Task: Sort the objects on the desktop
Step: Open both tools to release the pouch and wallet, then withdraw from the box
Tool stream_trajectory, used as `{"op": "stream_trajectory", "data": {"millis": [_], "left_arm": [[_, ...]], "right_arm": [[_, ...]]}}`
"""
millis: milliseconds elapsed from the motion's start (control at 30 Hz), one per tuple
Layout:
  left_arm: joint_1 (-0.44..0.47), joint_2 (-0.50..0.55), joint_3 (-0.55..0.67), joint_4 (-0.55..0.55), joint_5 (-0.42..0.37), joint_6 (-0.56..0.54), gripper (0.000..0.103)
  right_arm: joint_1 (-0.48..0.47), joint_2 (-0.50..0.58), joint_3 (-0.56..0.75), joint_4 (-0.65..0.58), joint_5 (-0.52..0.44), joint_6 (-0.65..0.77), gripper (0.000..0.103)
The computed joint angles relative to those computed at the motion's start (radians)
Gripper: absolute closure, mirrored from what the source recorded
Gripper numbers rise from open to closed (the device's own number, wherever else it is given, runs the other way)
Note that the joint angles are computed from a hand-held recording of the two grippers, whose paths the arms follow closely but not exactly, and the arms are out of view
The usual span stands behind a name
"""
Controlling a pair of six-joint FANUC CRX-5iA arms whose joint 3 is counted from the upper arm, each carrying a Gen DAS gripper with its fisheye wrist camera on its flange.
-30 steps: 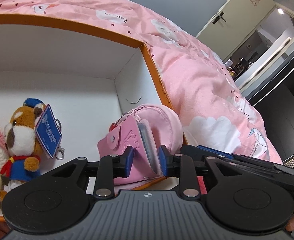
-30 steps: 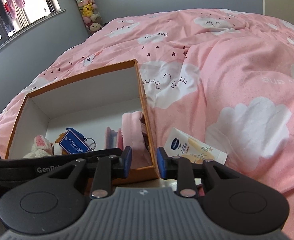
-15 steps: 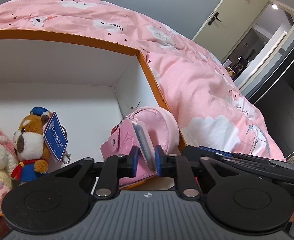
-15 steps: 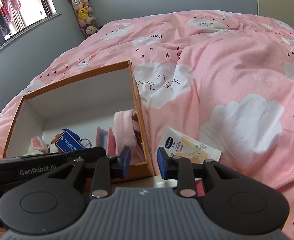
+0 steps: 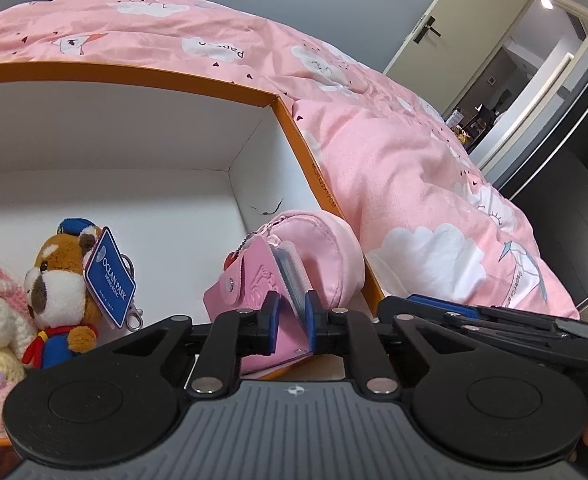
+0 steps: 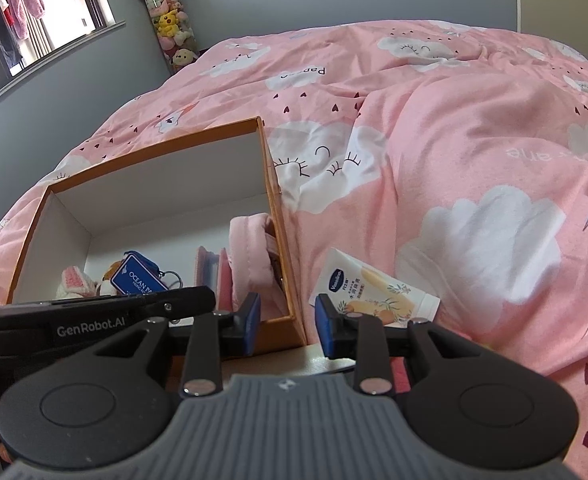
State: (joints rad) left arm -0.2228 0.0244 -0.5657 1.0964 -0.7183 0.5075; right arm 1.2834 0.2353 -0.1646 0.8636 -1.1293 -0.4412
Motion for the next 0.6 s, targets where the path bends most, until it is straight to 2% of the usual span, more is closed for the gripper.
{"op": "stream_trajectory", "data": {"millis": [67,133,600], "left_arm": [[0.004,-0.002,0.002,-0.008,-0.004,-0.004,0.087],[0.006,-0.004,0.002,-0.007,-0.009,-0.012,0.078],[0.026,-0.038,-0.009,-0.033,0.002,-0.012,0.077]], "right_arm": [[0.004,-0.007,-0.008,0.001,-0.002,-0.006,0.064],[0.008,-0.014,-0.015,0.0,-0.008,-0.013,0.064],[0.029,-0.033,-0.032,-0.028,-0.031,-0.023,0.059]]}}
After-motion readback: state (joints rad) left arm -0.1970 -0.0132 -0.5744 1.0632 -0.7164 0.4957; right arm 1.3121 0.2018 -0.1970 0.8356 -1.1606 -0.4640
